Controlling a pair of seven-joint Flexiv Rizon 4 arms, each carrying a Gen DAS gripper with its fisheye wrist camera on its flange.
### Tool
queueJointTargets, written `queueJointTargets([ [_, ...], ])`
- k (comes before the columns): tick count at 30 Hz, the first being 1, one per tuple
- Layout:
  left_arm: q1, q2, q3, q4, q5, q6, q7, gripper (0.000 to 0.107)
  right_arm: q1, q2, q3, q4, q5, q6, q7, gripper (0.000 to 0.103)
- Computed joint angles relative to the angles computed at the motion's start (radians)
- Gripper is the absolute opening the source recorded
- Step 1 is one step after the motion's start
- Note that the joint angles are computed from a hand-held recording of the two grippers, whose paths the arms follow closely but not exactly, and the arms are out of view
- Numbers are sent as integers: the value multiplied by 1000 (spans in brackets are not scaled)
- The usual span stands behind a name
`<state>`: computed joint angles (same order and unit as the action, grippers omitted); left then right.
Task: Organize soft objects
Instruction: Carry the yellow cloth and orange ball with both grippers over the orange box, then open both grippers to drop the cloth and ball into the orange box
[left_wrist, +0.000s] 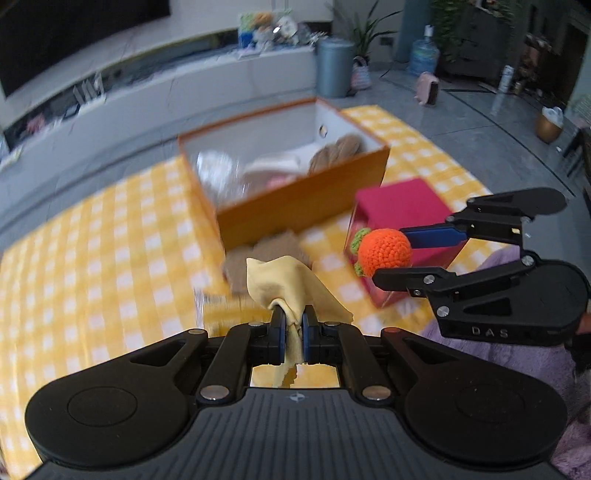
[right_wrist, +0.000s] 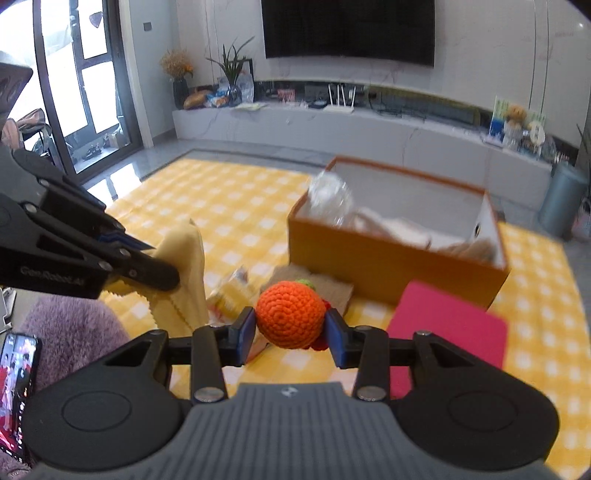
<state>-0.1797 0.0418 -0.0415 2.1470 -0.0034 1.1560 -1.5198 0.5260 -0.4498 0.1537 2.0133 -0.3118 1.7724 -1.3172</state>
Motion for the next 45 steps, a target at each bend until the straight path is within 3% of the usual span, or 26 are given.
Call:
queueJointTargets([
  [6, 6, -38, -11, -103, 41, -3, 46, 9, -150, -7, 129, -100, -38, -93, -44, 41],
  [8, 9, -67, -11, -146, 68, -5, 54, 9, -164, -18, 140, -142, -39, -131, -62, 41],
  [11, 6, -125, -6, -227, 145, -30, 28, 9, -129, -33, 83, -194, -44, -161, -72, 41],
  [19, -29, -299, 35, -420, 206, -65, 13, 9, -126, -151, 65, -413, -11, -274, -106, 41],
  [28, -51, -434, 79, -556, 214, -42, 12, 9, -122, -316, 64, -675, 44, -428, -146, 41],
  [35, -42, -512, 85, -605, 167, 3, 34, 9, -108, -424, 58, -836, 88, -554, -184, 41],
  [45, -32, -577, 92, -620, 110, 20, 81, 9, -86, -510, 34, -947, 149, -663, -192, 41],
])
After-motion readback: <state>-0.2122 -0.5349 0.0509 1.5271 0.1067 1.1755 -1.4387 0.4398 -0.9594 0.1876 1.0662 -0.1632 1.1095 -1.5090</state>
